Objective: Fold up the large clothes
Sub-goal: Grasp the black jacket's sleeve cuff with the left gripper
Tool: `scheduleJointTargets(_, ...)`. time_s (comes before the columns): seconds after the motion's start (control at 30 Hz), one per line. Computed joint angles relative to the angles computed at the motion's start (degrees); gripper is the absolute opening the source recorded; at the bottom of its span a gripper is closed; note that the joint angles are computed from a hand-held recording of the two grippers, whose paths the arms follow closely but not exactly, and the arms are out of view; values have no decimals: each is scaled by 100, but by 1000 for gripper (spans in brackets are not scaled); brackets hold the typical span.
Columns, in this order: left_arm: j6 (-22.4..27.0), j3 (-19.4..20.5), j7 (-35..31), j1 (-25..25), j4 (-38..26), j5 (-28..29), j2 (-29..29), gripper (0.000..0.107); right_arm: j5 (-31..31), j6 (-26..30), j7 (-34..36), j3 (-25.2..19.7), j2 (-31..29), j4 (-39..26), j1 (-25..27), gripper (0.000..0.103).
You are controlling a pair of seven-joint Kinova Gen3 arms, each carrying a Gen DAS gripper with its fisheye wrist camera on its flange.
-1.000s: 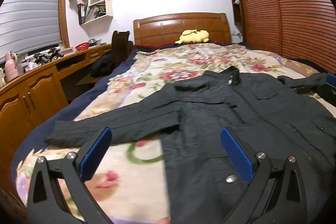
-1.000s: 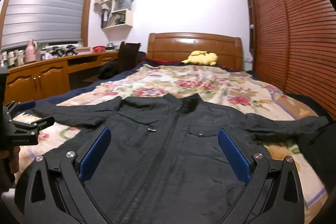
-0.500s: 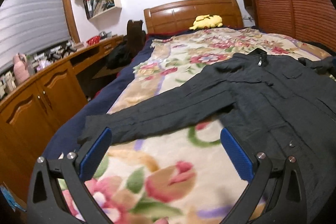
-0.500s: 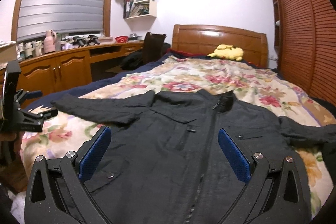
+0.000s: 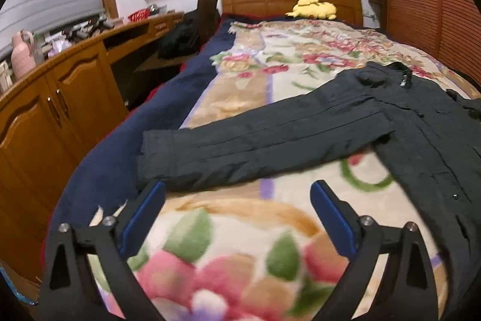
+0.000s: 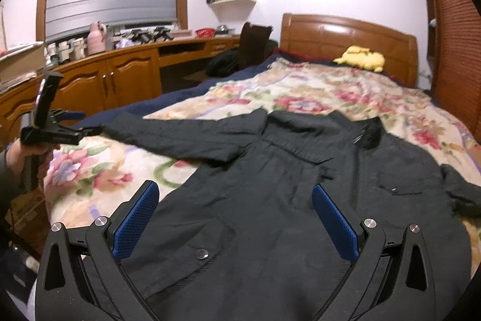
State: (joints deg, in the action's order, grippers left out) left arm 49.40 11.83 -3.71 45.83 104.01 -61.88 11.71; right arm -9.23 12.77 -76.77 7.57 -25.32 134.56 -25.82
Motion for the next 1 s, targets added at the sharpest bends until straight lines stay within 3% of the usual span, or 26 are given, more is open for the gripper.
scheduleJointTargets(0.17,-413,-197,-13,-418,210,184,-57,93,-58,178,139,158,38,-58,-225,103)
scheduleJointTargets(0.3,-837,-334,-98,-844,344,458,-144,76,-152,208,272,257,107,-55,-307,103)
scheduleJointTargets(0.57,-1640,-663,-158,-1562,485,1099,-93,75,-280,306,523,292,212,-40,-341,103)
scheduleJointTargets(0.83,-2226,-918,-856,-1907,387,2131,153,73,-466,532,1015,499,266,-101,-436,101)
scheduleJointTargets(0.93,-2242,-1001,-1146,-1905,278,2510,249,62,-640,575,1235,624,311,-86,-515,99)
scheduleJointTargets(1.0,-2331,-1026,-1356,-1931,257,2748,267,47,-749,626,1384,693,319,-91,-547,98)
